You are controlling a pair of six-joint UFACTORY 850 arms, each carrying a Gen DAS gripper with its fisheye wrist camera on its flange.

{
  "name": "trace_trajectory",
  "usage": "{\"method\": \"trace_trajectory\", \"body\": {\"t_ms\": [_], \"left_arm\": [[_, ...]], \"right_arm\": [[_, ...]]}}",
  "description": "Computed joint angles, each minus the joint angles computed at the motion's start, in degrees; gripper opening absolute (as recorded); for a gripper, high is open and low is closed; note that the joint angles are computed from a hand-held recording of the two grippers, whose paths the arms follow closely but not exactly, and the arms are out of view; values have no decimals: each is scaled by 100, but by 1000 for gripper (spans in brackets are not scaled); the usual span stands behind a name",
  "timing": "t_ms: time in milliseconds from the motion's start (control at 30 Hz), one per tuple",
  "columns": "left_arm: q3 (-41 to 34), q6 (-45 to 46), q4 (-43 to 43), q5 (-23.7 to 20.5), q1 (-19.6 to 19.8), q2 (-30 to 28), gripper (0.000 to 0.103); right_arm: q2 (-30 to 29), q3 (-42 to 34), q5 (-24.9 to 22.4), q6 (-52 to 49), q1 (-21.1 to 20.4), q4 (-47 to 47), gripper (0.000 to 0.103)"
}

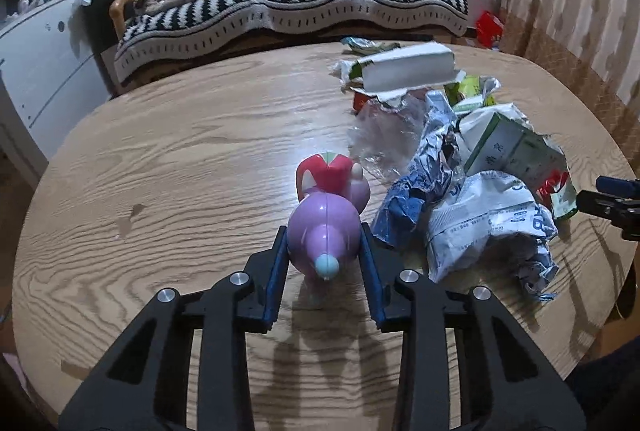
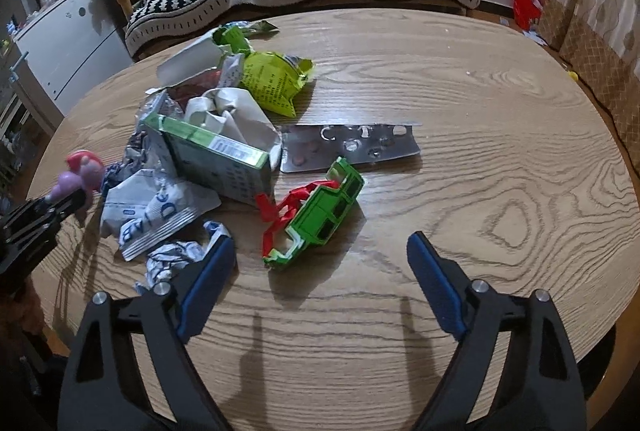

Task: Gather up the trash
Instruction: 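Grasp the pink-purple toy bottle with the left tool while the right tool grasps the green toy car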

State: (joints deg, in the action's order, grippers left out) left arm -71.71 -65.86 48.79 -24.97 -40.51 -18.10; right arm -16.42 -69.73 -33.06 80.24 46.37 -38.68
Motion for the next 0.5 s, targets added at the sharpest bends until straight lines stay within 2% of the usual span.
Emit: {"method": "trace_trajectory", "body": {"t_ms": [167, 233, 333, 400, 433, 500], "left_arm": [[28, -317, 194, 3, -61, 121, 33], [-5, -270, 146, 15, -79, 122, 33], [-59, -264, 140, 7, -136, 109, 33], [-114, -241, 106, 6, -179, 83, 33], [-154, -202, 69, -4, -201, 61, 33], [-204, -161, 16, -25, -235, 31, 33]], "right_arm": [[-63, -2, 183, 7, -155, 205, 73], [-34, 78, 426, 73, -264, 320, 69], [116, 322, 1031, 222, -471, 589, 59], [123, 367, 1173, 142, -570, 833, 56], [119, 377, 1195, 91, -600, 917, 51], [85, 402, 1363, -406, -710, 1520, 34]]}}
